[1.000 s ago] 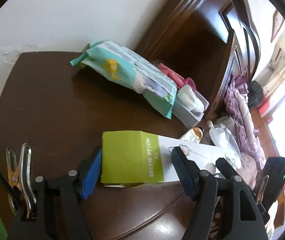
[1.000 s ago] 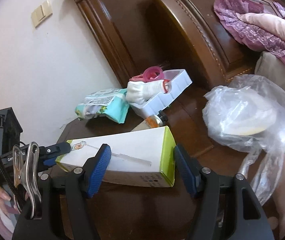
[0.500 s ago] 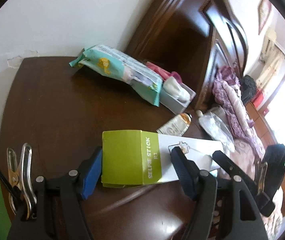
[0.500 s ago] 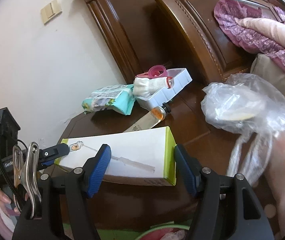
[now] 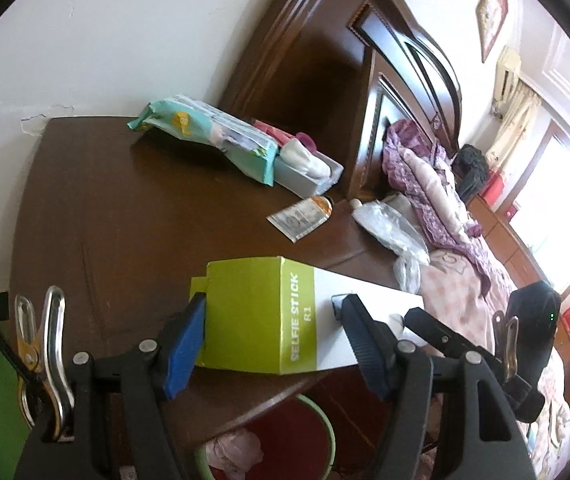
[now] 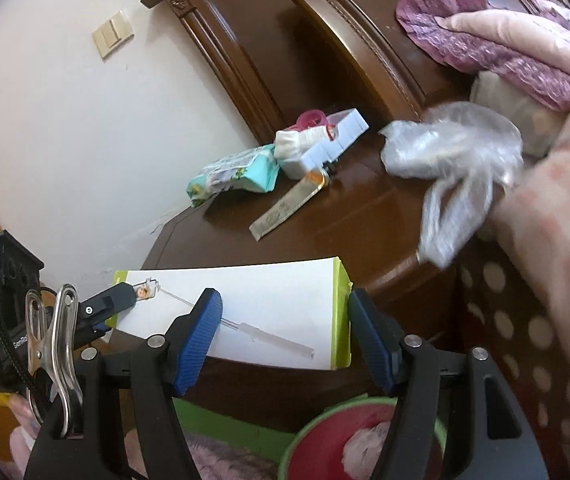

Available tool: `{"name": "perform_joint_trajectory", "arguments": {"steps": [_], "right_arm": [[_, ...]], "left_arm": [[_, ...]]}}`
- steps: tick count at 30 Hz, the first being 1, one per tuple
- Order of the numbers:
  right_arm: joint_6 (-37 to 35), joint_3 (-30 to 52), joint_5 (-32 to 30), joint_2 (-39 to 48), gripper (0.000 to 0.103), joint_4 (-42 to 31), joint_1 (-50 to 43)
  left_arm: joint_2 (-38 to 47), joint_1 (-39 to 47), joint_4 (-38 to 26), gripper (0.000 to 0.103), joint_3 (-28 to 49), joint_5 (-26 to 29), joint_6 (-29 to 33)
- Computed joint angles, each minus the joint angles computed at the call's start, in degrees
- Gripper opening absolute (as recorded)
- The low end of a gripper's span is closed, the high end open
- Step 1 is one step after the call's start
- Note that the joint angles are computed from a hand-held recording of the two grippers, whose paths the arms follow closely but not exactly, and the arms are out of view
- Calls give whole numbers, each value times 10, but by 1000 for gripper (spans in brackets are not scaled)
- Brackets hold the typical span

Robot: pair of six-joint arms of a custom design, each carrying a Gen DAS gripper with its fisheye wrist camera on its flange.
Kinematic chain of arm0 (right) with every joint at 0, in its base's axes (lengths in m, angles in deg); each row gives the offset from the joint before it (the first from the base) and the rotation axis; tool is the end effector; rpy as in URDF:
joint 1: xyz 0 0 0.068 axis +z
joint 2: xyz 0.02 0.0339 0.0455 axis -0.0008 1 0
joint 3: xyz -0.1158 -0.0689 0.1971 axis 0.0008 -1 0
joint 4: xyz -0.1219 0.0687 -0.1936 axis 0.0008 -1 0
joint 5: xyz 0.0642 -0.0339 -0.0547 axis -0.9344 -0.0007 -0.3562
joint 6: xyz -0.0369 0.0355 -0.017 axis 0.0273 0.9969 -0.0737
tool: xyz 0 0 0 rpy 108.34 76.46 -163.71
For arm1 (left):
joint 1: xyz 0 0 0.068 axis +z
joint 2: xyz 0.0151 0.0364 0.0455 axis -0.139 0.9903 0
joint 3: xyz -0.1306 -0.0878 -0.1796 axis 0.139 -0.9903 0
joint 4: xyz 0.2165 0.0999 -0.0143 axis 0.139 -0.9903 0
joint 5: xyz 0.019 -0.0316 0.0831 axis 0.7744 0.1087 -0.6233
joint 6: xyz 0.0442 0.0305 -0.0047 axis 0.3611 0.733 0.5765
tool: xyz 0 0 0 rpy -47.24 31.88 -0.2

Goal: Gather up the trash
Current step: 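Carry the selfie stick box down over the red bucket with both grippers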

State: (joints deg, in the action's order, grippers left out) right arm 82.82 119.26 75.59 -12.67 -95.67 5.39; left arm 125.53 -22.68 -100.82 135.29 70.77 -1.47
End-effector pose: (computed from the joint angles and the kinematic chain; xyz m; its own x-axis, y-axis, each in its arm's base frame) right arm 0.1794 0.0232 0.2599 -0.5892 0.3874 -0.7091 0.0305 0.8876 0.4597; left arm 0.2518 -0.0834 0.2905 -0.7148 0.0150 -0.6992 0.4490 0.7763 -0.4424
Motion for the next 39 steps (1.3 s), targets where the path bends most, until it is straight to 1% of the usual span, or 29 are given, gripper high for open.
{"name": "perform_joint_trajectory", "arguments": {"steps": [5, 8, 10, 11, 15, 19, 21, 25, 30, 32, 33, 34, 36, 37, 39], "right_arm": [[21, -35, 16, -80, 68, -49, 18], [29, -54, 6, -125, 68, -79, 19], [33, -68, 10, -161, 68, -106, 29], [35, -80, 7, -179, 68, -113, 30], [37, -119, -38, -237, 68, -147, 4], [38, -143, -38, -262, 68, -170, 9], [35, -157, -56, -275, 68, -182, -5], [20, -169, -71, -286, 68, -199, -26], [21, -189, -69, -276, 68, -197, -16], [26, -196, -60, -271, 68, -192, -3], [28, -200, -51, -263, 67, -187, 10], [27, -203, -51, -260, 67, -182, 17], [38, -207, -29, -238, 67, -162, 63], [41, -207, -16, -230, 67, -156, 81], [52, -204, 29, -208, 67, -143, 138]], "left_arm": [[-47, -13, -17, 68, -29, -10, 7], [-86, -35, -29, 67, -48, -38, 23], [-111, -54, -33, 66, -64, -63, 34], [-132, -69, -33, 66, -78, -84, 38], [-190, -130, -32, 63, -121, -158, 49], [-216, -172, -34, 62, -150, -208, 52], [-215, -172, -35, 61, -157, -205, 47], [-210, -155, -42, 57, -167, -173, 43], [-205, -156, -39, 56, -182, -180, 44], [-205, -154, -38, 53, -186, -179, 45], [-203, -150, -38, 38, -187, -169, 48], [-191, -142, -46, 31, -182, -143, 51], [-176, -145, -48, 29, -180, -132, 48], [-173, -157, -45, 29, -183, -145, 48], [-170, -175, -40, 29, -190, -161, 48]]}}
